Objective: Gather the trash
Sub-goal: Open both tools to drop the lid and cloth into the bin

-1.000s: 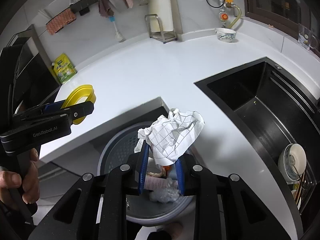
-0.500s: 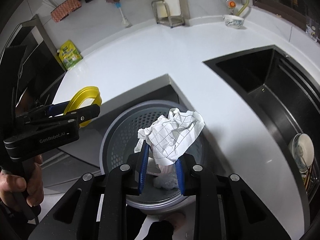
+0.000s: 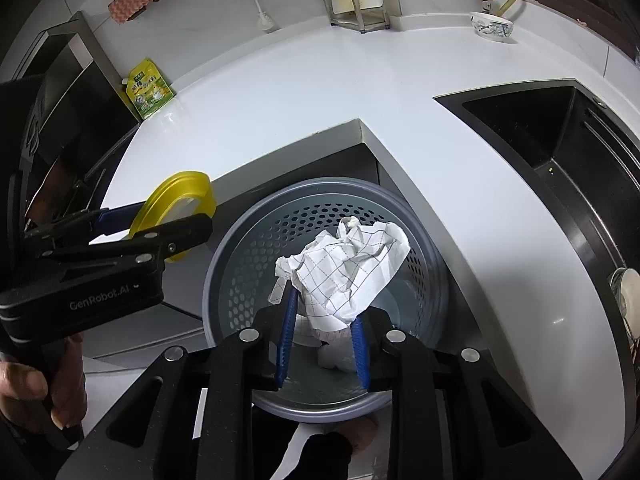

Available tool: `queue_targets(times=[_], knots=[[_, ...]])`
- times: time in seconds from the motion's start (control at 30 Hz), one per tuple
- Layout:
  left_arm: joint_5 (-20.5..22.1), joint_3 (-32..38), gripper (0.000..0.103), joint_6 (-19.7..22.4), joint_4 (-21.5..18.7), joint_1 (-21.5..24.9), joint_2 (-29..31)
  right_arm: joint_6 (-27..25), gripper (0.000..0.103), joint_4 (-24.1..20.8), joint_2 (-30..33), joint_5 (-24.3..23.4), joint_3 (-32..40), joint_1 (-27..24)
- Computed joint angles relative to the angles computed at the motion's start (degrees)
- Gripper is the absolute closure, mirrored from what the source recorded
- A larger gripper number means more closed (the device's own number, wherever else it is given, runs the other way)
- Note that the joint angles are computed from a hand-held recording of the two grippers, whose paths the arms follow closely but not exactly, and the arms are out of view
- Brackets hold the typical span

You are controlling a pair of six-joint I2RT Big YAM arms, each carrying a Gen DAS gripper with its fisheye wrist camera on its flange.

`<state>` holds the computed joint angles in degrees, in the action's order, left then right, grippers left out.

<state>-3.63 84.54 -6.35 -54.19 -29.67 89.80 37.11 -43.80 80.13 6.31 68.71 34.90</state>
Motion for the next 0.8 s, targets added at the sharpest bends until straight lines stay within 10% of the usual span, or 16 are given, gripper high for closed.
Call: queue_targets(times=[0.4,0.8], knots=[[-0.2,0.9,0.020,-2.4,-1.8,1.3,0.1,0.1,0.052,-1.0,0.9,1.5,1.7,-0.1],[-1.0,1.5,0.019,-2.3,-2.6,1.6,-0.8,1.9,0.052,-2.9,0.3,1.8,2.2,0.1]])
